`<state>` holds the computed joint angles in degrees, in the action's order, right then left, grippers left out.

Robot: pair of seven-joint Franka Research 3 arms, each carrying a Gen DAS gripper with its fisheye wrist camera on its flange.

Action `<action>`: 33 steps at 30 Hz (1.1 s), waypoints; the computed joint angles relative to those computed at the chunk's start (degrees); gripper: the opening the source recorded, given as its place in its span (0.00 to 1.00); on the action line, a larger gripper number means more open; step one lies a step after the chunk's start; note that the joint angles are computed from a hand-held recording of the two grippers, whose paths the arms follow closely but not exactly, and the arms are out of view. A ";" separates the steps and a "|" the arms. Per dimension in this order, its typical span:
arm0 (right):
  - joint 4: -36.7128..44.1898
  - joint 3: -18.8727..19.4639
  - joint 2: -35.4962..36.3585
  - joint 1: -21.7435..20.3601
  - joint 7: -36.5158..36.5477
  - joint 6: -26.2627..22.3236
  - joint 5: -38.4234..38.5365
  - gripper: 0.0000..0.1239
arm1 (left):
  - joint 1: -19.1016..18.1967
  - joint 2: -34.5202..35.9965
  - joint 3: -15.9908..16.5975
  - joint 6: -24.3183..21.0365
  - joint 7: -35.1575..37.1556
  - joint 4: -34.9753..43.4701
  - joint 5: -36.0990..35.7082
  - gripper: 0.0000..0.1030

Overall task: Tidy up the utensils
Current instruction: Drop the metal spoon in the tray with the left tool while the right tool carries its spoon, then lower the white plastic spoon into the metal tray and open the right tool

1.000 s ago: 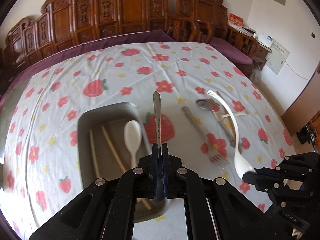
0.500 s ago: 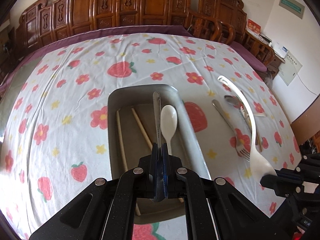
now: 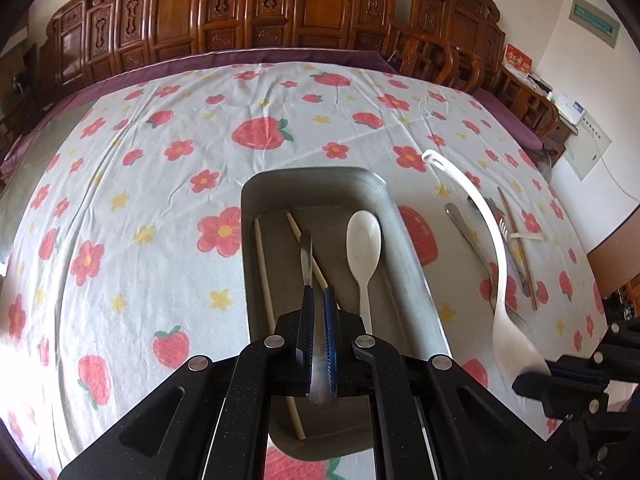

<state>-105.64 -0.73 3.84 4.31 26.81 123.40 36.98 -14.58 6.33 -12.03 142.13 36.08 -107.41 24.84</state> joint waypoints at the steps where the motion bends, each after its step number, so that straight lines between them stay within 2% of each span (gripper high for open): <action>1: -0.01 0.05 -0.03 0.03 -0.03 0.02 0.04 0.03 | -0.02 -0.38 0.05 0.11 -0.26 -0.42 0.26 0.04; 8: 0.35 0.51 0.09 0.64 0.18 -0.25 0.41 0.03 | 0.47 -4.32 -0.06 -0.12 -1.31 -3.65 1.47 0.05; 12: 1.21 0.96 0.59 1.20 0.05 -1.55 0.81 0.03 | 0.93 -7.55 -0.46 -1.25 -2.42 -6.13 2.76 0.13; 17: 2.27 1.50 1.64 1.93 -0.43 -2.70 1.01 0.03 | 1.66 -12.27 -1.03 -2.07 -3.69 -10.24 3.49 0.15; 19: 3.23 1.74 2.65 2.14 -0.17 -3.61 1.00 0.03 | 1.99 -13.94 -1.30 -2.38 -4.35 -11.59 3.65 0.19; 26: 7.30 2.59 7.04 2.54 2.37 -6.89 0.49 0.03 | 3.06 -18.98 -1.90 -2.99 -5.52 -15.57 3.85 0.21; 28: 9.39 2.88 9.00 2.62 4.18 -8.91 -0.26 0.03 | 3.34 -19.68 -2.12 -2.94 -5.80 -16.14 3.90 0.21; 33: 11.42 3.60 11.12 2.99 6.31 -10.13 -1.64 0.03 | 3.80 -20.72 -2.34 -2.33 -6.20 -17.11 3.70 0.21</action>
<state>-94.22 2.87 14.95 7.30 33.11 113.27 35.34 -10.78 -14.40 -14.36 139.80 29.88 -124.52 28.54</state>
